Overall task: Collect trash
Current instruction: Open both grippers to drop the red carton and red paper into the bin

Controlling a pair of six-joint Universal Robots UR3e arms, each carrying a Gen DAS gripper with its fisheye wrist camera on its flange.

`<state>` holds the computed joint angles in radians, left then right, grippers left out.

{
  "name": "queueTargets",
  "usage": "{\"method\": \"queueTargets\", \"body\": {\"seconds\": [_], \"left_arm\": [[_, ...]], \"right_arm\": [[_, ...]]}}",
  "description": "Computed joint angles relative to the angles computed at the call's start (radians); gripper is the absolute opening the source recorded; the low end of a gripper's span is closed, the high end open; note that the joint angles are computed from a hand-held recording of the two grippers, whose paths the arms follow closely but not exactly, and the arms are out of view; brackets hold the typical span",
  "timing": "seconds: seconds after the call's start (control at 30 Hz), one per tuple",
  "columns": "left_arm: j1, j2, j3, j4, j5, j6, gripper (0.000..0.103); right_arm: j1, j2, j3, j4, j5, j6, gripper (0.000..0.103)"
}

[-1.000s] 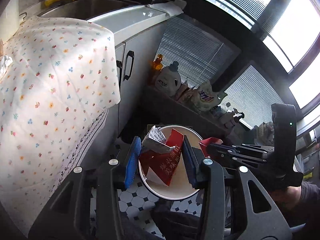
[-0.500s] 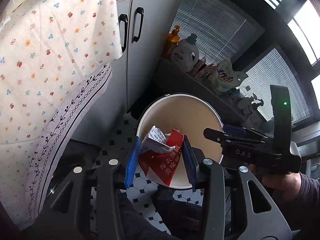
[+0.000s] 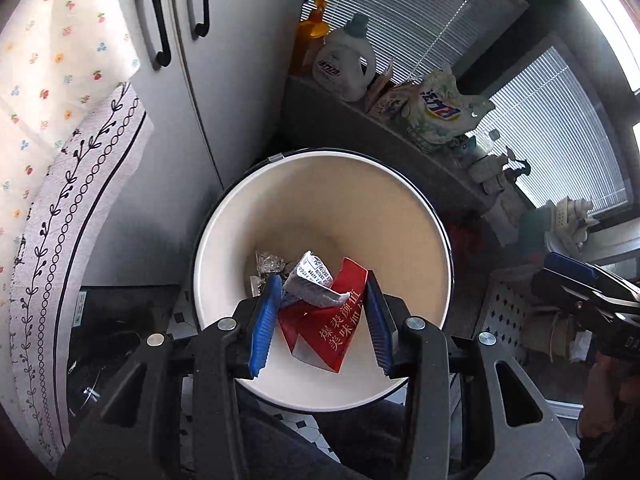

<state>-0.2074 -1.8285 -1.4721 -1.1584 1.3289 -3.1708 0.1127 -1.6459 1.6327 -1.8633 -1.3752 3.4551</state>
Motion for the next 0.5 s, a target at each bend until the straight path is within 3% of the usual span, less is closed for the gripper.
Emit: {"method": "queueTargets", "body": {"seconds": [0.13, 0.23, 0.3, 0.5], "left_arm": [[-0.03, -0.091, 0.071, -0.017, -0.021, -0.002, 0.044], [-0.038, -0.142, 0.121, -0.061, -0.053, -0.01, 0.061], [-0.036, -0.142, 0.117, -0.057, -0.066, -0.016, 0.078], [-0.016, -0.083, 0.124, -0.085, -0.063, 0.028, 0.088]], "right_arm": [[-0.037, -0.071, 0.014, 0.056, -0.019, -0.005, 0.075], [-0.053, -0.1, 0.013, 0.084, -0.033, 0.001, 0.076], [-0.052, -0.109, 0.008, 0.097, -0.041, 0.011, 0.077], [0.003, -0.052, -0.064, 0.103, -0.073, 0.062, 0.078]]}}
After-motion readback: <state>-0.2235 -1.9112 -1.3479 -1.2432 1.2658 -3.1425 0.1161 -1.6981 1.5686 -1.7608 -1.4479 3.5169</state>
